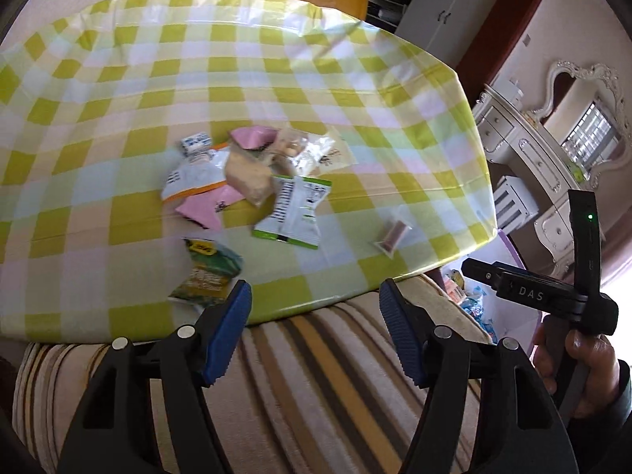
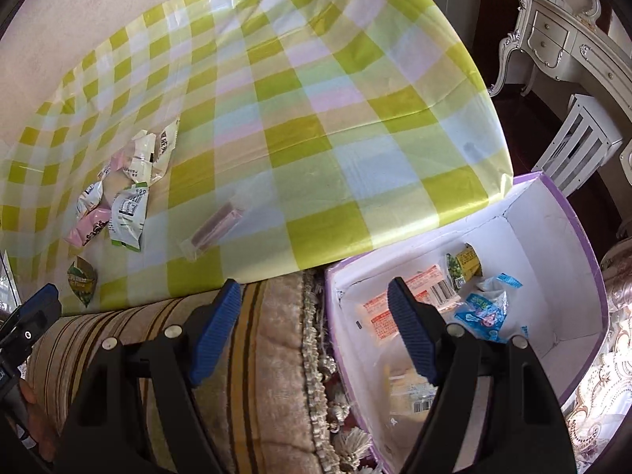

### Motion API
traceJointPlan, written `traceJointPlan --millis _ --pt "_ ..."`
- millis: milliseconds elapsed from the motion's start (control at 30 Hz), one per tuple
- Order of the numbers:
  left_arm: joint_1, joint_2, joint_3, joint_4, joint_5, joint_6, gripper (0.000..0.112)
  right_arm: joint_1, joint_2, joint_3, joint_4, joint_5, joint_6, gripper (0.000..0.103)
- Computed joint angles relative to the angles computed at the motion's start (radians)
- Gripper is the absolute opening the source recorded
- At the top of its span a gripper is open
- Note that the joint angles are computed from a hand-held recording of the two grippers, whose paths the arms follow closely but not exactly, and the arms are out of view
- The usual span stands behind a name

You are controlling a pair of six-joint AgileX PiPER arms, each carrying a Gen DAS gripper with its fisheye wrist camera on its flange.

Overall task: Organize snacks
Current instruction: 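Return both tools to the table toward the green snack bag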

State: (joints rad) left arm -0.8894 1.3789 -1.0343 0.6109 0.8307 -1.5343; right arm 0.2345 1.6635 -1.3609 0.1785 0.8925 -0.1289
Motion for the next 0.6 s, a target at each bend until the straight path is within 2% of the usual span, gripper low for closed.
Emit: traceJointPlan --millis 133,233,433,600 --pt "0.045 -0.091 0.103 -0.032 0.009 -0.002 0.058 0.068 0.023 -0.03 -0.023 -0.002 0.038 0.077" --pt "0.103 -0.109 0.135 -0.101 0.004 0.081 0.055 0.111 0.05 -0.058 -0.047 -0.003 0.063 0.077" --pt "0.191 -0.057 0.113 -0.202 -0.017 0.275 0.055 0.189 0.117 -0.118 -0.129 -0.009 0.134 0.077" --pt "0.215 0.026 0.059 -0.234 0.001 0.367 0.055 0.221 0.171 -0.168 -0.172 -0.004 0.18 0.077"
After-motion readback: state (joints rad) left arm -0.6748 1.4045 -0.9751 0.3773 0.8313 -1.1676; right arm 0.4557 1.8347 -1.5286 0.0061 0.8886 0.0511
